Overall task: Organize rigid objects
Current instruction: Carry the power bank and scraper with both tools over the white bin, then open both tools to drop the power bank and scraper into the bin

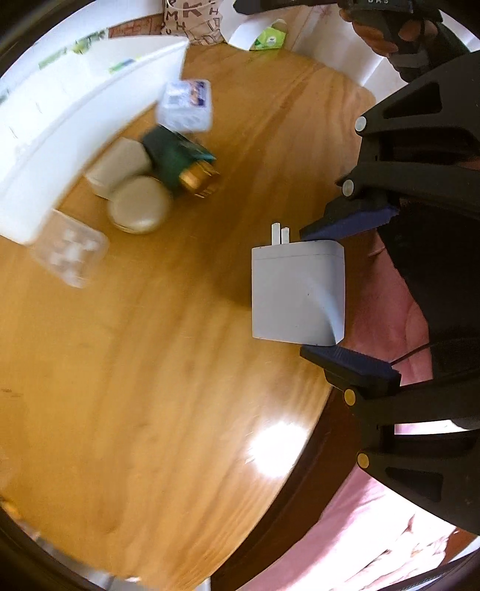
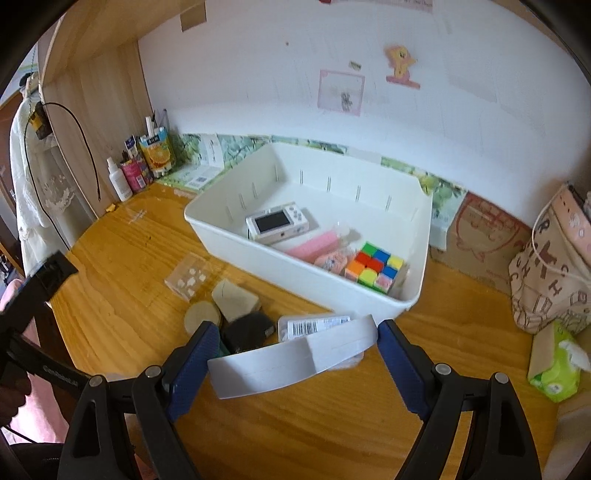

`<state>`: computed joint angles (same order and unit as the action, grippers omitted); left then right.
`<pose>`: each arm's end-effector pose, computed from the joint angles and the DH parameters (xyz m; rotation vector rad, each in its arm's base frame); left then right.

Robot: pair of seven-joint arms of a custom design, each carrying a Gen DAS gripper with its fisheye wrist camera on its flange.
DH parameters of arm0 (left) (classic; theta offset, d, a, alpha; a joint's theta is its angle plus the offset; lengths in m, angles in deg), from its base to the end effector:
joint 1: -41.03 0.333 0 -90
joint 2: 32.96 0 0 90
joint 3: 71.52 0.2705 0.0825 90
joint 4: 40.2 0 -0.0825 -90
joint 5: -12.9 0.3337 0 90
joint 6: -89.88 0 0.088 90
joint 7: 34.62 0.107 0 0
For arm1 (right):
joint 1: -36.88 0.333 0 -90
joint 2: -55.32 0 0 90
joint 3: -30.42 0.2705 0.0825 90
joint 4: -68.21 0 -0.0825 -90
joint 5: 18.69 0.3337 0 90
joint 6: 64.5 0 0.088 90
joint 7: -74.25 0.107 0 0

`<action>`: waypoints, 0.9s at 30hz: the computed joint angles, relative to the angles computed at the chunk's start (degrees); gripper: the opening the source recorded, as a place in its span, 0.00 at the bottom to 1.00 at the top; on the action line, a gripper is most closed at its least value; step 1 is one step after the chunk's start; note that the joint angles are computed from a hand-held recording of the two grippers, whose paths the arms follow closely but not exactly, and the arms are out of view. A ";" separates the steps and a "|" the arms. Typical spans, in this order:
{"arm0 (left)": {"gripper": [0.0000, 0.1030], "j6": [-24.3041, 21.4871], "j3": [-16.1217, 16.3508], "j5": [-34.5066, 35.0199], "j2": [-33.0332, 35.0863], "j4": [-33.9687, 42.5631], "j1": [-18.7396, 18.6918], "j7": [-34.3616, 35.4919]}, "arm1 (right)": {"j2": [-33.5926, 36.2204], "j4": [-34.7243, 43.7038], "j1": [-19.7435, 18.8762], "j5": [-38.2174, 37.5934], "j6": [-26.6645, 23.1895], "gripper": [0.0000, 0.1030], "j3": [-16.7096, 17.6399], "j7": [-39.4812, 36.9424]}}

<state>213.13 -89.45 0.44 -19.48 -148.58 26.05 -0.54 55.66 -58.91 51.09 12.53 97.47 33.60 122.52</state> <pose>0.4701 -0.3060 0.3735 2.5024 -1.4379 0.0503 0.5116 0.1327 0.4214 -2.2140 1.2209 -0.4162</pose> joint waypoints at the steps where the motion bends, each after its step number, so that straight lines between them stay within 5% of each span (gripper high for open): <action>1: 0.57 -0.19 0.18 0.83 -0.04 0.68 -0.08 -0.24 | 0.20 0.31 0.08 0.97 0.48 0.85 0.10 -1.03; 11: 0.57 1.09 1.87 9.27 1.90 9.43 0.09 -1.27 | 3.12 4.20 0.56 6.75 4.95 0.85 1.04 -7.77; 19: 0.57 12.83 3.02 19.29 4.44 11.22 -1.04 -4.03 | 7.66 9.32 -0.55 18.45 6.94 0.85 3.33 -18.00; 27: 0.57 20.57 5.03 30.92 8.88 14.67 -2.36 -6.14 | 13.45 16.26 -3.06 38.60 9.66 0.85 7.56 -37.40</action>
<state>233.70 -84.42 31.35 -10.60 -133.91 23.68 -6.68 69.11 -42.65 48.03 51.13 107.13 41.16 85.13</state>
